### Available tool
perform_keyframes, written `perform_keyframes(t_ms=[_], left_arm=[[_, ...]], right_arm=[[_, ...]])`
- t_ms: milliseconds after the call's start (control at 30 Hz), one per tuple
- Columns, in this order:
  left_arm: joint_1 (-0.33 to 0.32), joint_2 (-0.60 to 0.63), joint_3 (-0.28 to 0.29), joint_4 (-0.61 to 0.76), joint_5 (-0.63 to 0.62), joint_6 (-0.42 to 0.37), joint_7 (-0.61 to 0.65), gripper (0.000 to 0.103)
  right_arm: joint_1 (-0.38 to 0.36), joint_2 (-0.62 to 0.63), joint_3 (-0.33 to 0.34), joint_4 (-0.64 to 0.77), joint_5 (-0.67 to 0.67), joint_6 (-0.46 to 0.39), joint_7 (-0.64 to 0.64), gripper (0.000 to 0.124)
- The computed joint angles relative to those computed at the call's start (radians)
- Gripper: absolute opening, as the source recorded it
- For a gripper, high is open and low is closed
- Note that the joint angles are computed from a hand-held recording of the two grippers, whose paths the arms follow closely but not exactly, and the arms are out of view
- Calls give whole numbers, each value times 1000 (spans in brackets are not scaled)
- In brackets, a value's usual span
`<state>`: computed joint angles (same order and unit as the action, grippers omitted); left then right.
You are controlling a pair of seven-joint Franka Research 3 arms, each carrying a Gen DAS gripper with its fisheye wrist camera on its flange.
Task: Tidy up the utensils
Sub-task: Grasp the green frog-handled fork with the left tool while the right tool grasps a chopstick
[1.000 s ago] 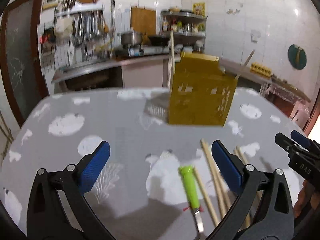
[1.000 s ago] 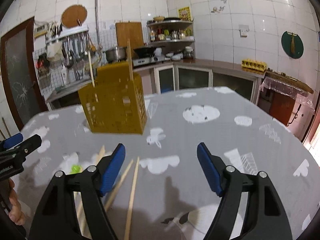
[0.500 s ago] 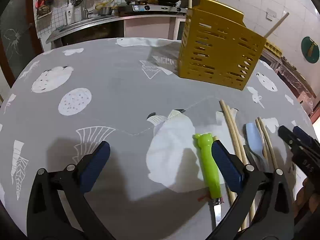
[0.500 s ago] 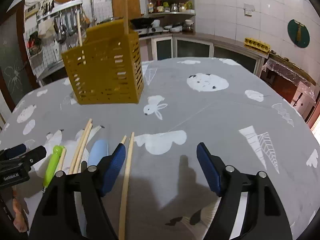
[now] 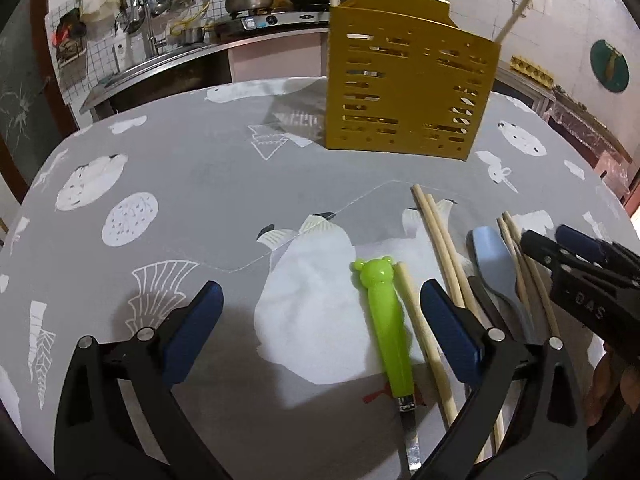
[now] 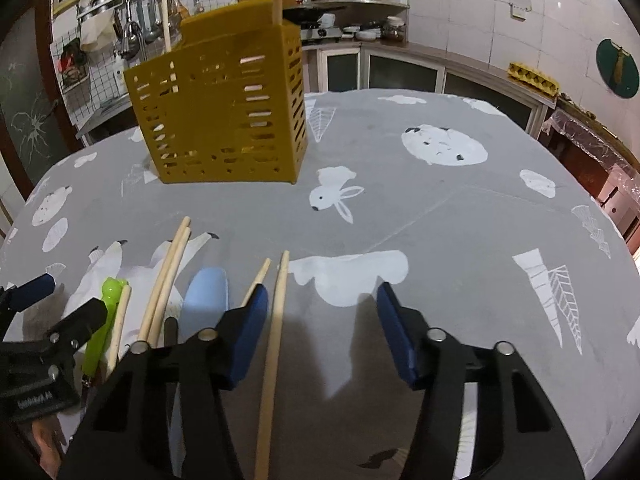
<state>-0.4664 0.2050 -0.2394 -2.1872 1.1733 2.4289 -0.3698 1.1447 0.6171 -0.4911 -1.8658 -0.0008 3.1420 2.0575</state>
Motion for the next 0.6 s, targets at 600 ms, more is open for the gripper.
perform_keyframes(t_ms=[600], left_arm=[[13, 45, 16, 38, -96, 52, 99, 70]], right_arm=[[-137, -8, 136, 74, -191, -107, 64, 7]])
